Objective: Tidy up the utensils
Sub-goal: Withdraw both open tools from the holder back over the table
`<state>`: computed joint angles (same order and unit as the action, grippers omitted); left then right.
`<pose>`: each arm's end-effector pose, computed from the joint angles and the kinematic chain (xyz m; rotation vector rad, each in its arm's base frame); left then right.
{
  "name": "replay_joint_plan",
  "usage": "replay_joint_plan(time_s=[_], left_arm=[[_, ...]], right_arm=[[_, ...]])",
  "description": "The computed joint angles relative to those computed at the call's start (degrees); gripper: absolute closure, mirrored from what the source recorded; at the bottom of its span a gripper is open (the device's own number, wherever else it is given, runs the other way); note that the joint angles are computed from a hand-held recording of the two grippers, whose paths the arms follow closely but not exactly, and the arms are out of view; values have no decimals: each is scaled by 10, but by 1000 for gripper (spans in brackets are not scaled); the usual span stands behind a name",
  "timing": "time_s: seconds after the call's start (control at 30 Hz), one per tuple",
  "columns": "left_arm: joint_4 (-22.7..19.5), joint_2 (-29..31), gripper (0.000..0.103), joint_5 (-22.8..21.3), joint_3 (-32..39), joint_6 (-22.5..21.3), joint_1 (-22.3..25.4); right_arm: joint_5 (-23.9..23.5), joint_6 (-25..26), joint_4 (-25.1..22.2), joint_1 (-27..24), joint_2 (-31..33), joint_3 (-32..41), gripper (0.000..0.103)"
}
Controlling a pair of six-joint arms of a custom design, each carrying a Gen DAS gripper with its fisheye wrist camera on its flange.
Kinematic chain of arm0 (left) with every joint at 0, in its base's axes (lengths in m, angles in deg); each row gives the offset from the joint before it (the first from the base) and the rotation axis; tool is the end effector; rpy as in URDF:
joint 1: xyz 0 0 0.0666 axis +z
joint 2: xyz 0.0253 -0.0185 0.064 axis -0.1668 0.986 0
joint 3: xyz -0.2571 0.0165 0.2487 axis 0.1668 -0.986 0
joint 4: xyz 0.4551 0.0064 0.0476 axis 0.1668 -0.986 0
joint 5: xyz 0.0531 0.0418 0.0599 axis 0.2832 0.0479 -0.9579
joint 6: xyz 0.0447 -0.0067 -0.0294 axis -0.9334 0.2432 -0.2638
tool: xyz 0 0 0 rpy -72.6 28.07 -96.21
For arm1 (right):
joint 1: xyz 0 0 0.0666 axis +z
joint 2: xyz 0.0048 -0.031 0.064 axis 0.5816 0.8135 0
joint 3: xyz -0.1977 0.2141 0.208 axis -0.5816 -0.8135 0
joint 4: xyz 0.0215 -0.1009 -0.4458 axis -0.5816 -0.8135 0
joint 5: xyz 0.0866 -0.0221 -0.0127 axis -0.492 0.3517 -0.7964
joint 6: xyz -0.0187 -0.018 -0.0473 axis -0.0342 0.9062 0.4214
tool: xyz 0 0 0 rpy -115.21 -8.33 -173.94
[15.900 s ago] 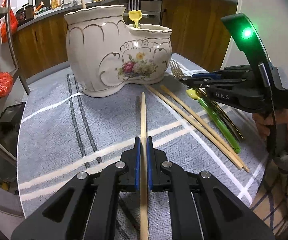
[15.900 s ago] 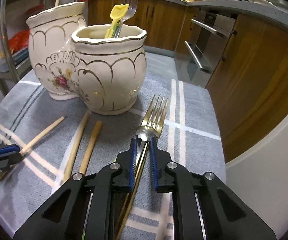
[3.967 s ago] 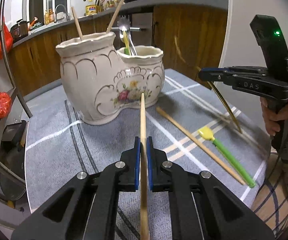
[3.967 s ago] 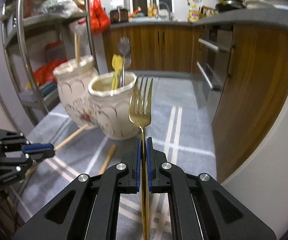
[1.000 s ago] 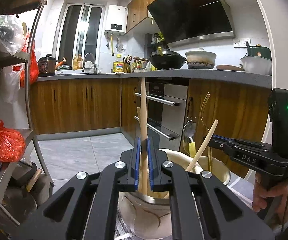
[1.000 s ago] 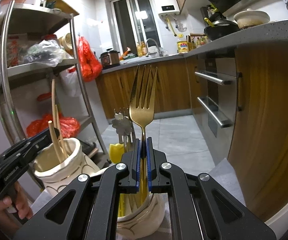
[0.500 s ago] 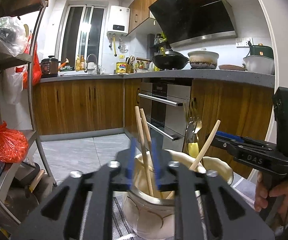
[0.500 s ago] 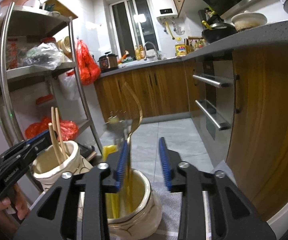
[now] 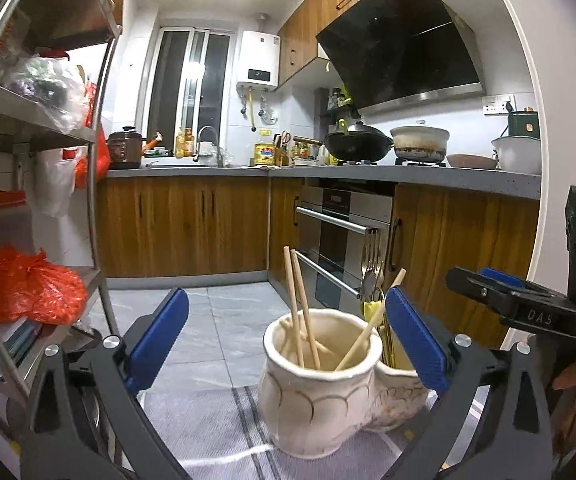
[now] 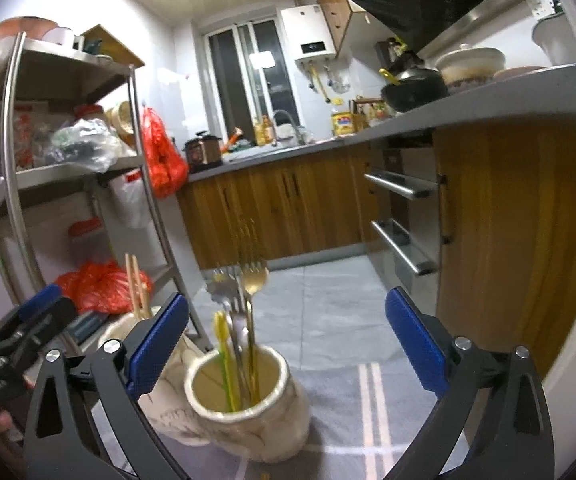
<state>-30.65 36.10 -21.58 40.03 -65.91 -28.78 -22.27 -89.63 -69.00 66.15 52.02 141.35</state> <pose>0.4898 -0.1721 0.5384 0.2891 1.7306 -0.2919 0.4886 0.2718 0.5232 0.0968 1.8435 0.2221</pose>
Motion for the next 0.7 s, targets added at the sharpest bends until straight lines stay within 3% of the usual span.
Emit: replay_joint_plan(time_s=[0.4, 0.7], left_arm=[[-66, -84, 6, -9, -74, 0, -9], [-125, -124, 6, -17, -121, -6, -25]], right_arm=[[38, -20, -93, 39, -69, -70, 5], [61, -46, -202, 72, -84, -89, 5]])
